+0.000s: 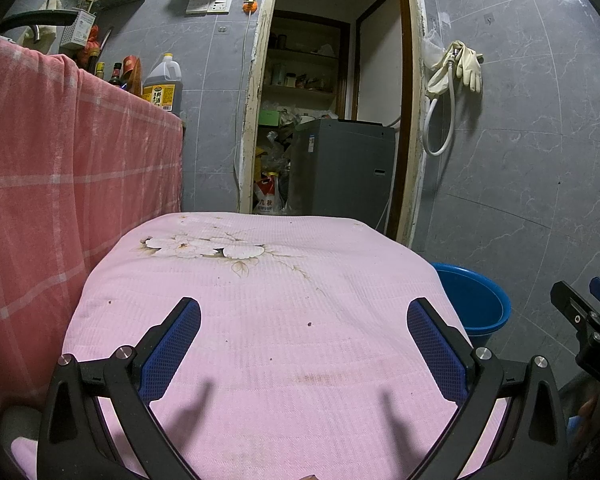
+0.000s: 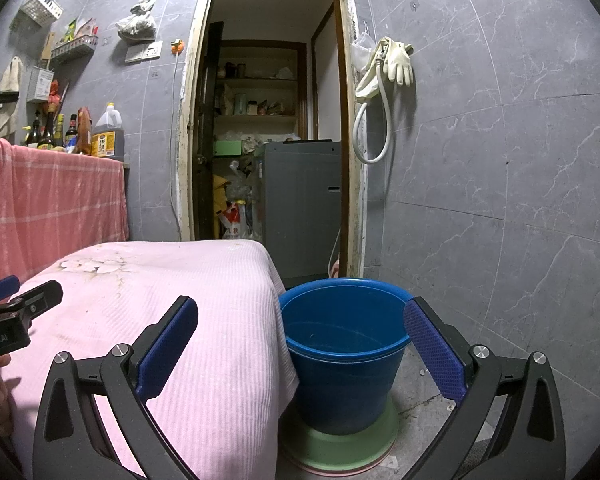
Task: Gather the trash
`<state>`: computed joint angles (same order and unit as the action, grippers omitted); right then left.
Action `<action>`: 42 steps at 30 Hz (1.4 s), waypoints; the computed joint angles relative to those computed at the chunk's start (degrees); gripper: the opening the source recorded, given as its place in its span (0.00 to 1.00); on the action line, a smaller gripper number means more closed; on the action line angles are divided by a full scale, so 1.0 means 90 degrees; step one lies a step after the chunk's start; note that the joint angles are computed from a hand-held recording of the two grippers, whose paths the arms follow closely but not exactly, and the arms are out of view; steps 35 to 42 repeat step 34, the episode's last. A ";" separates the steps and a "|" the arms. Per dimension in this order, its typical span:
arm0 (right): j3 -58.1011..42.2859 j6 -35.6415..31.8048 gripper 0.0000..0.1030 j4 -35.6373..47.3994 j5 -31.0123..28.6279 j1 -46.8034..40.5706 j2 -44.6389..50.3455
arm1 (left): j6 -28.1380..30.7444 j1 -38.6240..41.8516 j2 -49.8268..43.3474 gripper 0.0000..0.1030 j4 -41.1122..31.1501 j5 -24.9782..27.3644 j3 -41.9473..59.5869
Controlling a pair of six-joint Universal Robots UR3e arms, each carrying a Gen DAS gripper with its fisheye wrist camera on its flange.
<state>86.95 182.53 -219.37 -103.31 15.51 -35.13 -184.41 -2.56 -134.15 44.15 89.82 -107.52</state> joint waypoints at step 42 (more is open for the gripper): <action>0.0003 0.0010 1.00 -0.0010 -0.0015 0.0013 0.0007 | -0.0103 -0.0361 -0.0132 0.98 -0.0211 0.0554 0.0283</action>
